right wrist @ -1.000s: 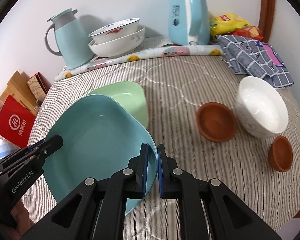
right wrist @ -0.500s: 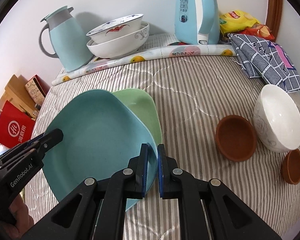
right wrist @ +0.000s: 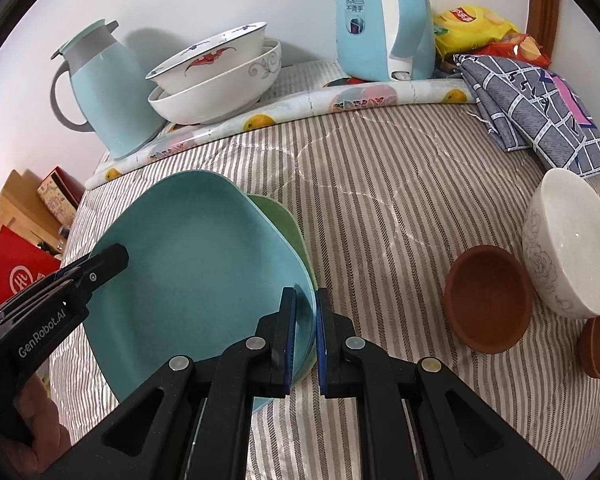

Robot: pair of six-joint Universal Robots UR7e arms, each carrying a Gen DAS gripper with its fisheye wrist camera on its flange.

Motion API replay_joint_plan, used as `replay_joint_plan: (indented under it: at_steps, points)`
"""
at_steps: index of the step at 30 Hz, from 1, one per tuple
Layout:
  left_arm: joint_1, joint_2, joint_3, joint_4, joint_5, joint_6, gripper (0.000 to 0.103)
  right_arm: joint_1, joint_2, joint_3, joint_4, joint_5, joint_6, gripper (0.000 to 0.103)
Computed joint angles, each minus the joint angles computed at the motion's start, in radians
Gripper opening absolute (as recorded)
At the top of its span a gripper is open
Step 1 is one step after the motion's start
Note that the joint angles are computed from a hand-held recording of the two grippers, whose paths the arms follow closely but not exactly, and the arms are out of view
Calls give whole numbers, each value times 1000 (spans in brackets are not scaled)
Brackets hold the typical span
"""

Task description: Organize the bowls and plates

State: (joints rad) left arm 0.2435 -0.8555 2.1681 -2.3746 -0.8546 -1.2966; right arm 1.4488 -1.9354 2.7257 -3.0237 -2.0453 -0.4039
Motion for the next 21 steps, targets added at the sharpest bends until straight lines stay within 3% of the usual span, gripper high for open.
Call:
replay_joint_plan:
  at_steps: [6,15,21]
  points:
    - [27,9,6,-42,-3,19,19,23,49,-1,-49,-31,3,9]
    - [49,25,-1,-81,3,69,26,32,32,5,-7,-49,2,9]
    - [51,28,-10,-75,-2,80,30,-7,-39,21,61,2,-15,11]
